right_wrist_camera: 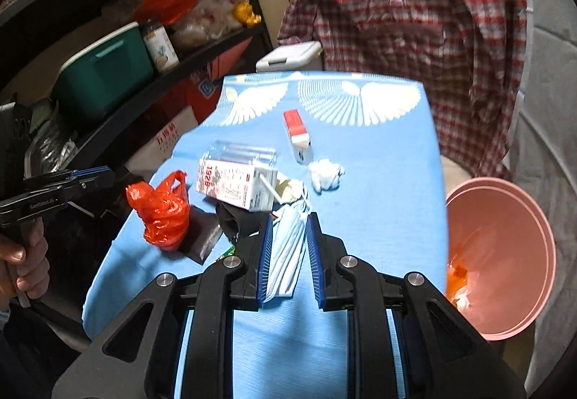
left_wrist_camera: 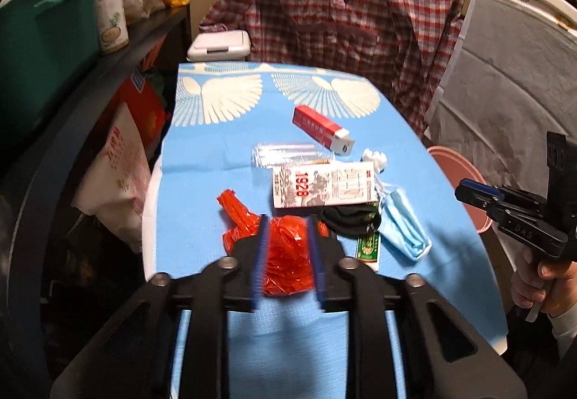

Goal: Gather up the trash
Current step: 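Grasp the red plastic bag with the left tool while the right tool grasps the blue face mask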

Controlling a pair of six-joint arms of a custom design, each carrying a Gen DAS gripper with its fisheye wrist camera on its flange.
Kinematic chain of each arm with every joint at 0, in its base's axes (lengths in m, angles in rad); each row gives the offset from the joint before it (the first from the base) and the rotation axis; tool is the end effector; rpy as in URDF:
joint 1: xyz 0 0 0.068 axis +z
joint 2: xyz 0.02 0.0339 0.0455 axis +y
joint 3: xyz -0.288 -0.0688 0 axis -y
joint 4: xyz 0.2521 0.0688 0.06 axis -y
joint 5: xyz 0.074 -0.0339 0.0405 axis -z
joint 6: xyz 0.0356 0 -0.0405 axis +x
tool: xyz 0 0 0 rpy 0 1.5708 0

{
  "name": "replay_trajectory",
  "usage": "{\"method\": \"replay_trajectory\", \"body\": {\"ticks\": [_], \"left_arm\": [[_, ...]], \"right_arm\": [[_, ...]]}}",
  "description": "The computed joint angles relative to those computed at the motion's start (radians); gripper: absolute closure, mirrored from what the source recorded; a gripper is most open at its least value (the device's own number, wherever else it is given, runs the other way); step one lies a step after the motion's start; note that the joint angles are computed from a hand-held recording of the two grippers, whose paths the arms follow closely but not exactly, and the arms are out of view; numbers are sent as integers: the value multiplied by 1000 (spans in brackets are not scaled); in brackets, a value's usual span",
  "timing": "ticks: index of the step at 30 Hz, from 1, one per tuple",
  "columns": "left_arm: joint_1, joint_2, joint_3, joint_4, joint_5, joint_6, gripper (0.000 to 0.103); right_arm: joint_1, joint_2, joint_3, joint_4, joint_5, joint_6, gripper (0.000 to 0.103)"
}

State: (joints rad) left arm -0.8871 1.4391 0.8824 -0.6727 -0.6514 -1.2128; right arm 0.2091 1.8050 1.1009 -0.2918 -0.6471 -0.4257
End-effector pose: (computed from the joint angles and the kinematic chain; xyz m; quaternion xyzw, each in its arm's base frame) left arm 0.1823 -0.1896 0.2203 -0.2050 0.9125 0.0173 0.3536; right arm 0.3609 0.0985 0.1902 -0.3694 0.8357 0.2740 0.3002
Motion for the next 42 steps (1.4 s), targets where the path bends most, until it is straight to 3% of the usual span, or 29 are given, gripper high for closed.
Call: {"method": "replay_trajectory", "body": {"ticks": [9, 12, 24, 29, 34, 42], "left_arm": [[55, 44, -42, 103, 84, 88, 66], [68, 56, -49, 131, 105, 119, 66], [97, 105, -39, 150, 140, 175, 66], [99, 120, -34, 151, 142, 180, 67], [102, 131, -30, 146, 139, 182, 72], [91, 127, -14, 108, 112, 163, 80]], "right_arm": [[54, 72, 35, -18, 58, 1, 78], [73, 91, 47, -32, 76, -12, 70], [120, 138, 55, -30, 171, -27, 69], [125, 141, 55, -34, 178, -40, 78], [121, 131, 49, -39, 176, -54, 93], [86, 87, 31, -45, 137, -66, 98]]}}
